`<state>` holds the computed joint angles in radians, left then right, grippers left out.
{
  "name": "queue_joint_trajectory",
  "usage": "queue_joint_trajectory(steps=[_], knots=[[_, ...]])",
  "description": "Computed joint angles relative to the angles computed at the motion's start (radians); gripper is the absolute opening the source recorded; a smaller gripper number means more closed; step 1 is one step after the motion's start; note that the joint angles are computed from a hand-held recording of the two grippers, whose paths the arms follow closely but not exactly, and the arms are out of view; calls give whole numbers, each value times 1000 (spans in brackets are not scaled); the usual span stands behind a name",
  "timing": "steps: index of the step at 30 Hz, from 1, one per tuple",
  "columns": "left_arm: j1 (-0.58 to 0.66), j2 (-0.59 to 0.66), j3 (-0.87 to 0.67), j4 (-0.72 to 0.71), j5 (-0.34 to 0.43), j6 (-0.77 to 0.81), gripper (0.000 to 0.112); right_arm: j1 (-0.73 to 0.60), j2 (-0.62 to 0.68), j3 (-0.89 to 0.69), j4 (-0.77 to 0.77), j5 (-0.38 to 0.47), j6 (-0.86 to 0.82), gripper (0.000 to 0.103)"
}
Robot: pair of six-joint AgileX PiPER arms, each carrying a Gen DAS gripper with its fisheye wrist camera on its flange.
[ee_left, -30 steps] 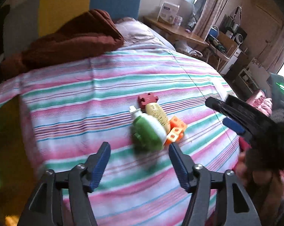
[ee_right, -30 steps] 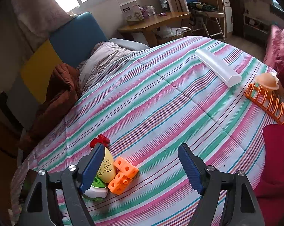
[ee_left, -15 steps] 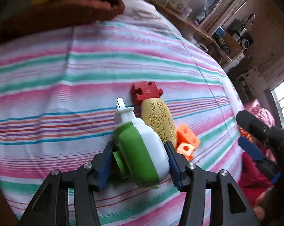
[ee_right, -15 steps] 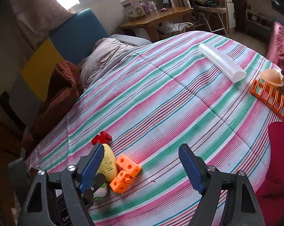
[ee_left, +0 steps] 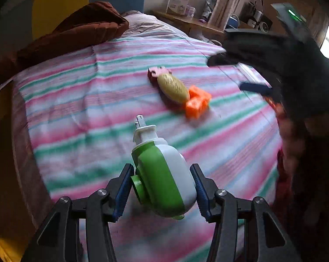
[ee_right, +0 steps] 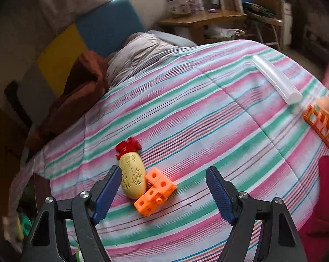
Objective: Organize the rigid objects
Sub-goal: 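Grasp green-white bottle with left gripper while right gripper approaches yellow egg, then carry bottle toward tray with left gripper while right gripper grasps yellow egg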
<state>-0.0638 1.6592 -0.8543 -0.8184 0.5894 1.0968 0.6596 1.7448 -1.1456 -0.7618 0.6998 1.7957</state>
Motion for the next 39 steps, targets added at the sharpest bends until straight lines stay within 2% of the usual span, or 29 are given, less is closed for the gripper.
queue_joint_trajectory(steps=[4,6,9,13,15,18,19,21,24,30,33,39], knots=[[47,-52,80,-32,5,97,53,0,38,-44,81,-44,-148,75],[70,-81,112,-47,17,154,53,1,73,-97,139,-38,-264,75],[86,-95,141,-71,19,208,53,-1,149,-230,190,42,-446,75],[102,-93,145,-89,33,221,53,-48,300,-465,324,174,-788,75],[110,-93,147,-98,38,227,53,-62,362,-548,346,233,-862,75],[113,-96,155,-107,35,235,54,-99,460,-656,456,298,-1000,73],[113,-99,158,-108,34,235,54,-102,484,-673,464,311,-1010,67],[117,-105,166,-116,33,245,54,-92,470,-637,460,264,-993,44],[129,-127,181,-111,39,259,53,-60,457,-622,496,252,-1045,44],[202,-206,206,-101,124,280,53,3,399,-532,596,185,-1113,45],[253,-272,204,-91,190,265,53,42,377,-489,561,164,-1059,45],[427,-385,144,-74,316,222,53,102,317,-348,428,51,-894,46]])
